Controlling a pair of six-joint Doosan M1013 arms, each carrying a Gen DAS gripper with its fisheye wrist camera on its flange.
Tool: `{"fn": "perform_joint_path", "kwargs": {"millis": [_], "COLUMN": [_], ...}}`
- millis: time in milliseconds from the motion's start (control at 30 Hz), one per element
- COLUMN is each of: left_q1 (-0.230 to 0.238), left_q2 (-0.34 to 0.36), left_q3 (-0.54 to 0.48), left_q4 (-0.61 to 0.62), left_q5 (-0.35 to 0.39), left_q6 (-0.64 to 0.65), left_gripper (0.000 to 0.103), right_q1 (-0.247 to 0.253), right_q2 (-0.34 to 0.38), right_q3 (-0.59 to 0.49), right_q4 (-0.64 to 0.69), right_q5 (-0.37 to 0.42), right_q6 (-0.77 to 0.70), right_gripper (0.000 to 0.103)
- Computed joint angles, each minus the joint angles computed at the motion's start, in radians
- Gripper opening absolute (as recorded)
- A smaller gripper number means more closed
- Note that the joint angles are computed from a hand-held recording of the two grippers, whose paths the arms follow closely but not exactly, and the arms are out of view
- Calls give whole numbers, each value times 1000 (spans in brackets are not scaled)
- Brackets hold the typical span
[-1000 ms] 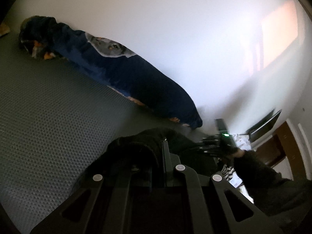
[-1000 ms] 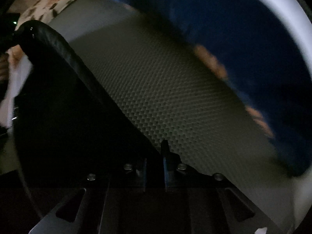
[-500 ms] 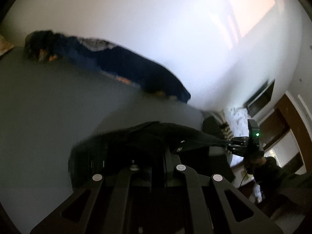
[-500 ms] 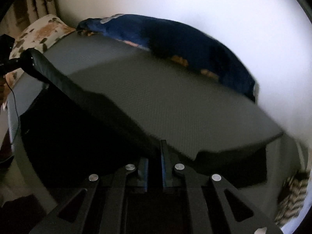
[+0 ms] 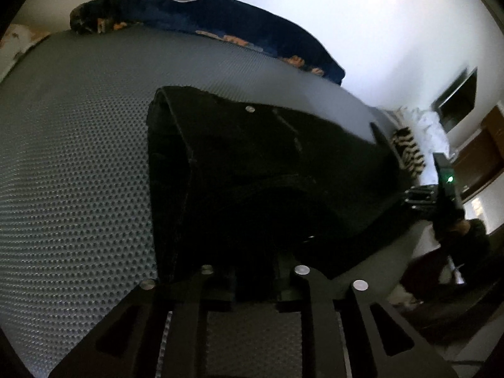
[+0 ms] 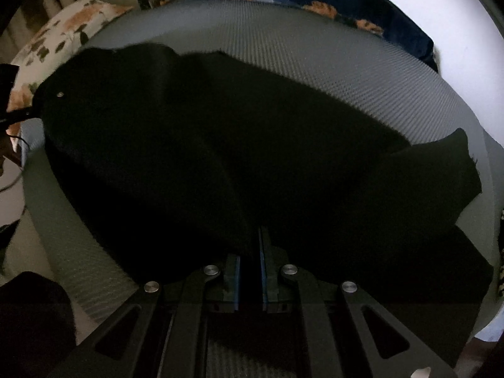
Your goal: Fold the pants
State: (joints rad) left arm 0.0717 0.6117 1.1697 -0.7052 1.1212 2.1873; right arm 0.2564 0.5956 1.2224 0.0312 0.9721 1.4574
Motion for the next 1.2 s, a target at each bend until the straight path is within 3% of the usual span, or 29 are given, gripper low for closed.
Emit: {"fn": "perform_joint_path", "kwargs": {"millis": [67,233,333,533,633,800,900,933,967,1067,1200], "left_q1": [-8,-5,16,50,35,16,15,14,8,-5,-13], "left_q2": [-6,-20,-40,-77,-66,-42,-33,-31,-32,-28,-13], "left_q3": [1,3,23,79,73,62,60,58,53,23,-33], "left_q4": [54,138,115,-51,-46,-42,-67,-74,-52,9,66], "left_q5": [-21,-32,-21,-15,7,-18,-37,-38,-49,-46,-26], "left_q6": [-36,-139,-198,-335,-446,-568,-599,-591,-587,-582,-531], "left_gripper": [39,66,66,66,65,62,48,33,26,20,20], "right_q1": [1,-1,-2,-5,-11,-12,-14,-14,-14,-14,-5], "right_q2": [1,2,-1,0,-1,-4,-7,-8,-7,-9,-25], "right_q3": [-3,-6,1,2,2,9,17,17,17,18,30], "right_q4": [0,15,24,45,67,74,82,84,84,86,67], "right_q5": [-1,-10,-23,-29,-30,-44,-53,-54,-54,-57,-62], "right_q6": [5,23,23,5,-3,-12,-13,-13,-14,0,22], "right_gripper": [7,9,10,11,11,11,11,11,11,10,9]}}
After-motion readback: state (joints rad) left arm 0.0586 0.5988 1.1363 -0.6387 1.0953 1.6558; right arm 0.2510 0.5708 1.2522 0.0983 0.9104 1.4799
